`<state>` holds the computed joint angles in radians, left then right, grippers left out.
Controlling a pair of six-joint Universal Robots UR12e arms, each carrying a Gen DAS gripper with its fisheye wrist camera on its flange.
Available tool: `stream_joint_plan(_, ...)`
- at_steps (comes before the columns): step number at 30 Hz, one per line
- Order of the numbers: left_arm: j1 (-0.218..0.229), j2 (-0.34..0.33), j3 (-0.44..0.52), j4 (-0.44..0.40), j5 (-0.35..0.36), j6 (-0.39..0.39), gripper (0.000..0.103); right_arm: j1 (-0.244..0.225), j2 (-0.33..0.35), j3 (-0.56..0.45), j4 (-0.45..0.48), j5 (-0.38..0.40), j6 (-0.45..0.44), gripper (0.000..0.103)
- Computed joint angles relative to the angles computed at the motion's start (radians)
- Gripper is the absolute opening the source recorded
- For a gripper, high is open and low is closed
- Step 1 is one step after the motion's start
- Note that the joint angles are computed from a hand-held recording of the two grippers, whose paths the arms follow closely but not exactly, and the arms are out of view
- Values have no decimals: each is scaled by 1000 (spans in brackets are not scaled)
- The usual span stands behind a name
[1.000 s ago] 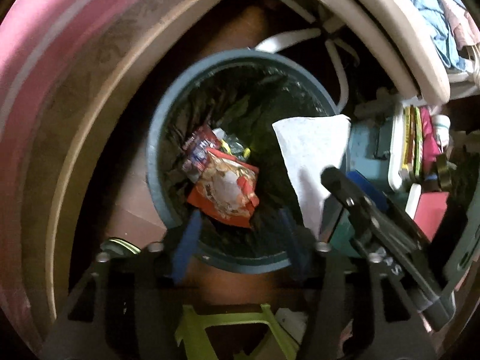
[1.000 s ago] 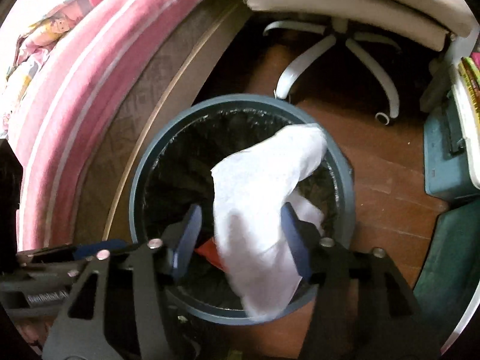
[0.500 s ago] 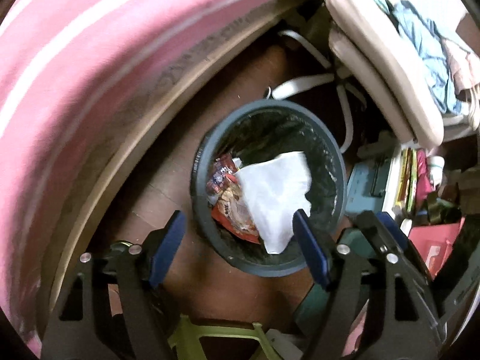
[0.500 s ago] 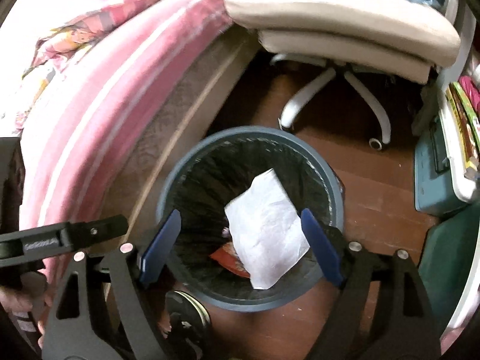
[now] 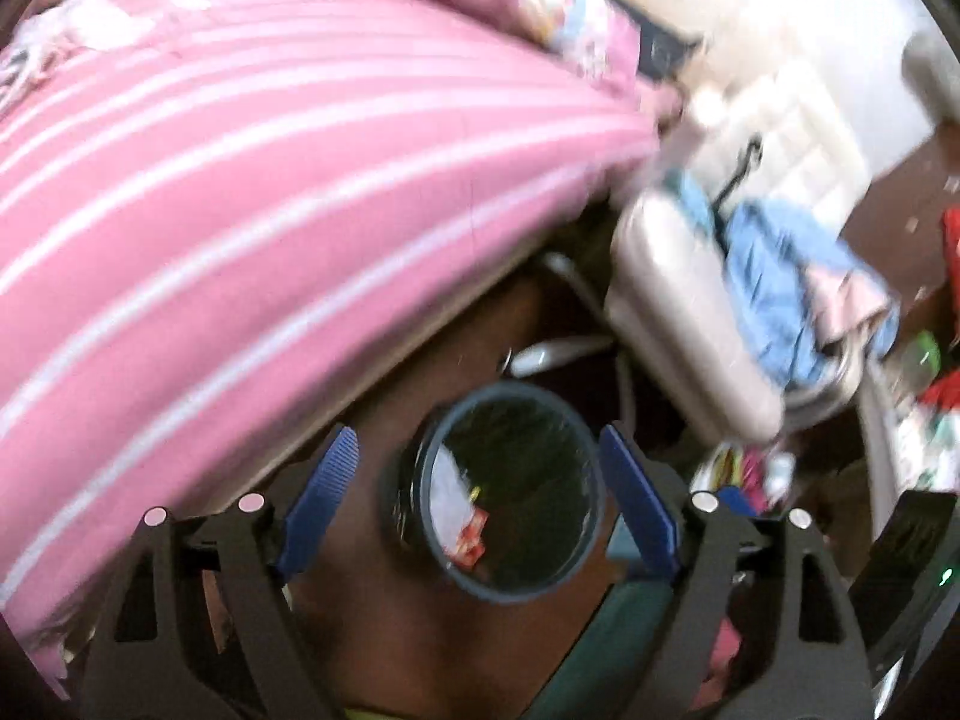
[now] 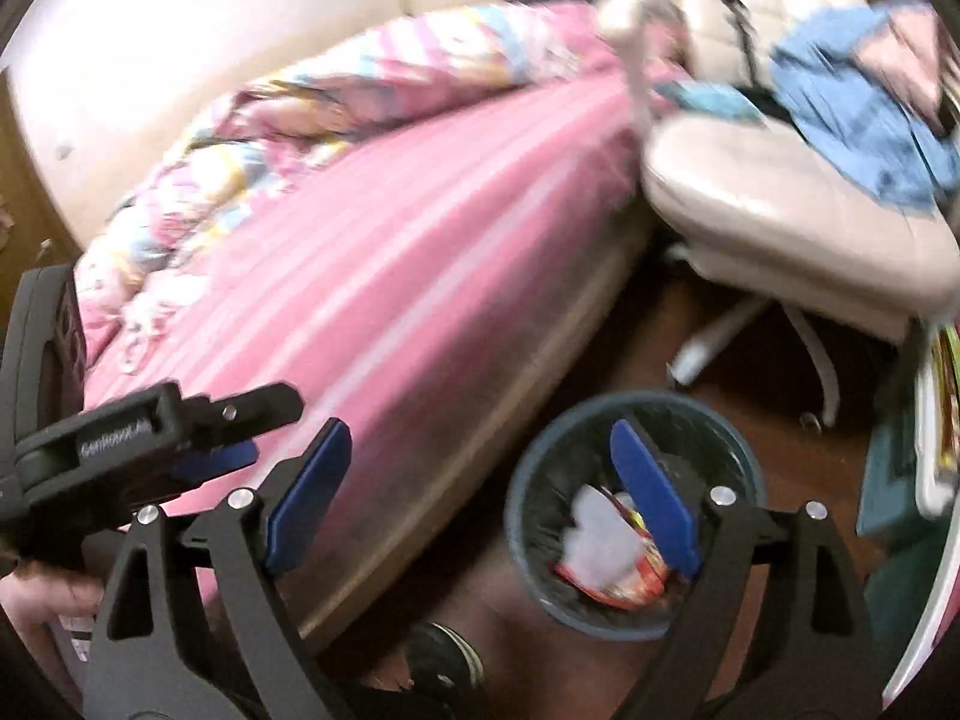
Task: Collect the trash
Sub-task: 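Move both open tools back over the trash on the bed, then grasp the white tape roll with the left tool while the right grasps the pink clothespin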
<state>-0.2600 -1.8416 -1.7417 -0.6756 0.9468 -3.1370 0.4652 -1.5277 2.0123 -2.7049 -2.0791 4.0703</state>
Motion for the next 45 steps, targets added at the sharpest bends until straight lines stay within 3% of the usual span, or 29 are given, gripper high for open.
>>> stream_joint_plan(10, 157, 37, 0, 141, -55, -163, 85, 41, 126, -211, -118, 19, -161, 91)
stream_joint_plan(15, 233, 21, 10, 186, -14, -170, 85, 49, 235, -349, -150, 81, -247, 91)
stream_joint_plan(22, 301, -46, 46, 257, 80, -164, 85, 56, 428, -579, -126, 144, -344, 91)
stream_joint_plan(26, 324, -107, 89, 291, 113, -159, 85, 49, 521, -686, -103, 183, -392, 91)
stream_joint_plan(31, 339, -190, 178, 274, 121, -165, 85, 31, 623, -810, -61, 243, -434, 91)
stream_joint_plan(40, 335, -315, 361, 145, 178, -161, 84, 6, 774, -1027, 42, 292, -468, 90)
stream_joint_plan(45, 326, -360, 425, 95, 215, -88, 70, -2, 845, -1149, 116, 308, -495, 84)
